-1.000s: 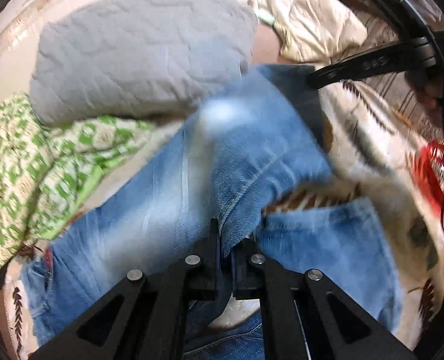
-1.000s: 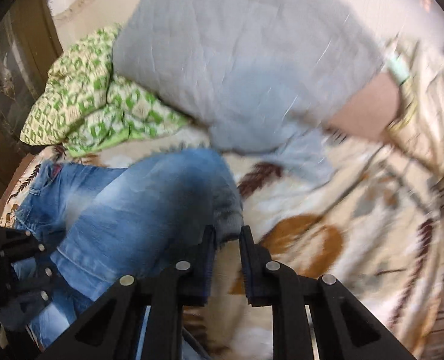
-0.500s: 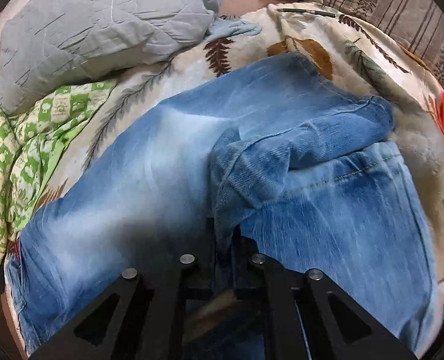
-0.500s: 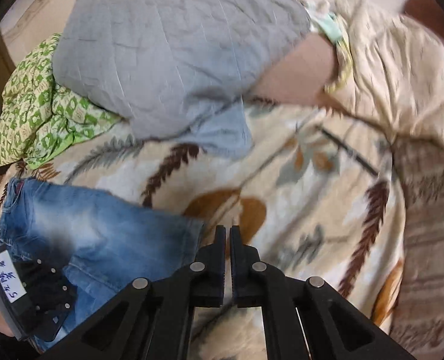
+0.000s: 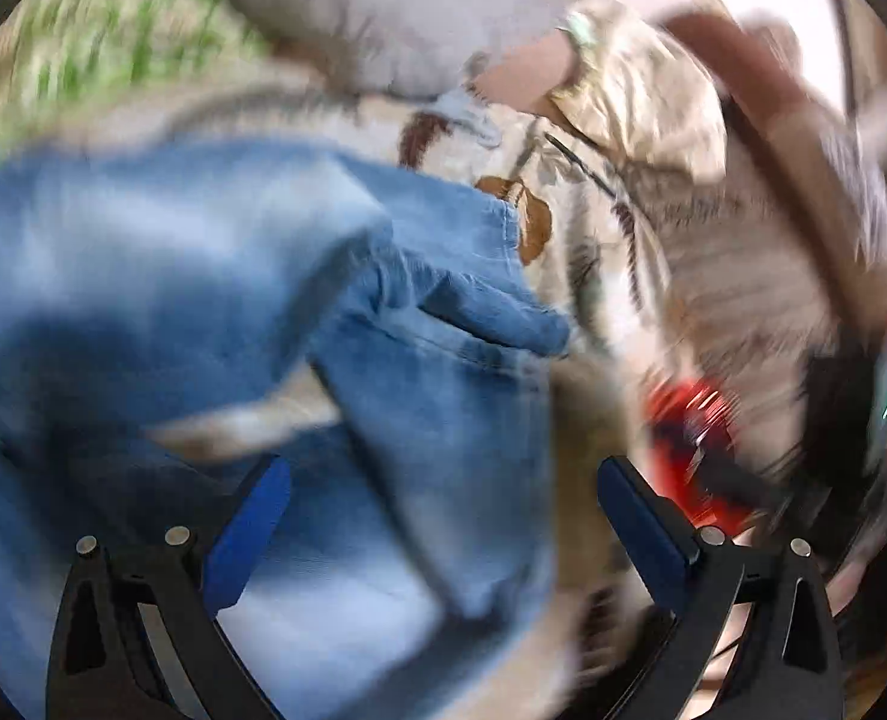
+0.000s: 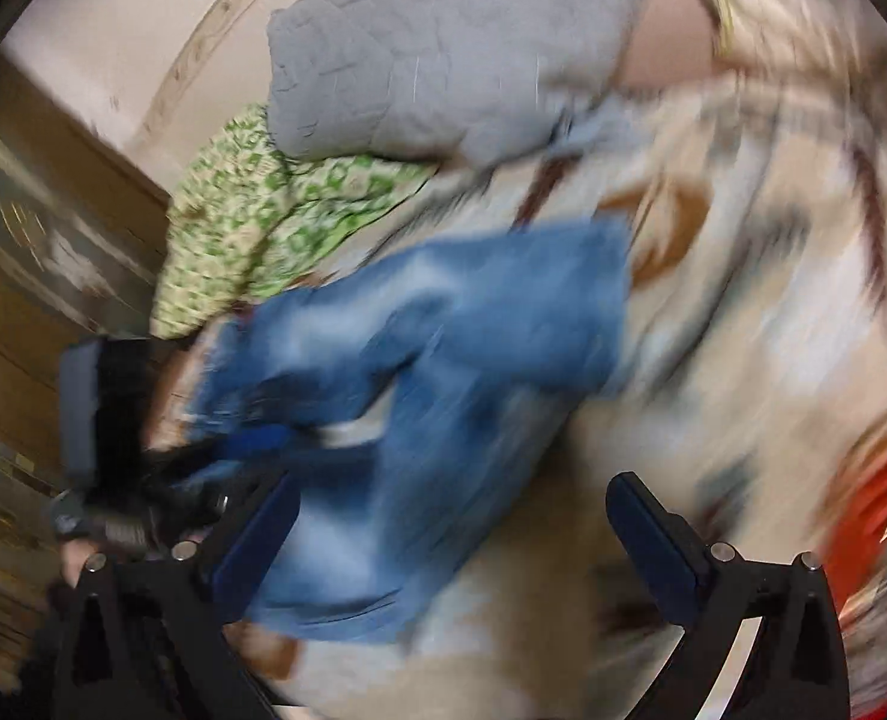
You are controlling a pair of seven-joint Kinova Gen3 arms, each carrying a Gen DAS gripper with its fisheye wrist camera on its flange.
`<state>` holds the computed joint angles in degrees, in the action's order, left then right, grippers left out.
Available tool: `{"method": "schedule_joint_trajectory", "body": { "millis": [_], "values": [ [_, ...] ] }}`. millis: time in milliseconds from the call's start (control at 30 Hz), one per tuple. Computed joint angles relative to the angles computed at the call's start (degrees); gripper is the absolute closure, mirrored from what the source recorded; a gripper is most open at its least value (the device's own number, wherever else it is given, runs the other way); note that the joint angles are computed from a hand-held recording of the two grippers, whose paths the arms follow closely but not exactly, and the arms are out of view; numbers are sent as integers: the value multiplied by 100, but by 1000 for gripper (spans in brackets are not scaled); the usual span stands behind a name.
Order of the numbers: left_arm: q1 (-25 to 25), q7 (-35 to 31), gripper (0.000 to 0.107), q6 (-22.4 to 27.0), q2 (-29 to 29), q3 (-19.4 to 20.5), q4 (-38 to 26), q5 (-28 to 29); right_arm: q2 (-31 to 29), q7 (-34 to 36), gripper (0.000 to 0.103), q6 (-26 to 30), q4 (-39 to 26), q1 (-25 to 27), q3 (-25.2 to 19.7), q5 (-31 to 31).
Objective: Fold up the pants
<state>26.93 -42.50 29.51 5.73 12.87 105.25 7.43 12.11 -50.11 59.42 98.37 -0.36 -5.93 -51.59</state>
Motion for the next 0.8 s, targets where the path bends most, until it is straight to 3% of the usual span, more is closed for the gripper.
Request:
{"method": "schedule_joint_trajectory", "body": {
  "millis": [67,133,233,267,300,367,433,467,500,567,667,733,800],
  "values": [
    [-461,190,6,-382,191,321,113,466,211,184,2,-27,300,385,-341,-466],
    [-806,315,6,-614,352,495,216,932,373,86,9,-270,577,436,-450,-839],
    [-532,184,7,-734,515,75,186,1332,640,-218,23,-520,615,-11,-110,-876],
    [-389,226,12,-725,560,-80,131,1289,714,-296,24,-611,622,-47,-129,-868],
    [-351,218,18,-689,606,-129,65,1257,754,-282,25,-668,626,-28,-179,-898],
    [-429,146,64,-482,756,-53,-153,1213,782,-188,30,-841,667,16,-257,-997],
    [-354,226,78,-136,859,-151,-368,976,840,-81,36,-898,671,96,-331,-1152],
    [-326,332,90,1,935,-142,-465,762,871,-24,49,-912,664,126,-359,-1218],
    [-293,453,96,70,934,-173,-457,641,885,29,70,-951,641,120,-381,-1225],
    [-110,615,100,-57,850,-313,-362,535,850,177,93,-1091,644,88,-433,-1259],
    [-37,632,102,-123,625,-260,-258,309,625,638,96,-1287,914,158,-502,-1532],
    [-2,540,102,-236,427,-161,-175,249,314,1032,97,-1281,1233,98,-289,-1855],
    [211,585,102,-196,256,-131,-294,-147,-167,1498,98,-1369,1642,325,-351,-2159]
  ]
}}
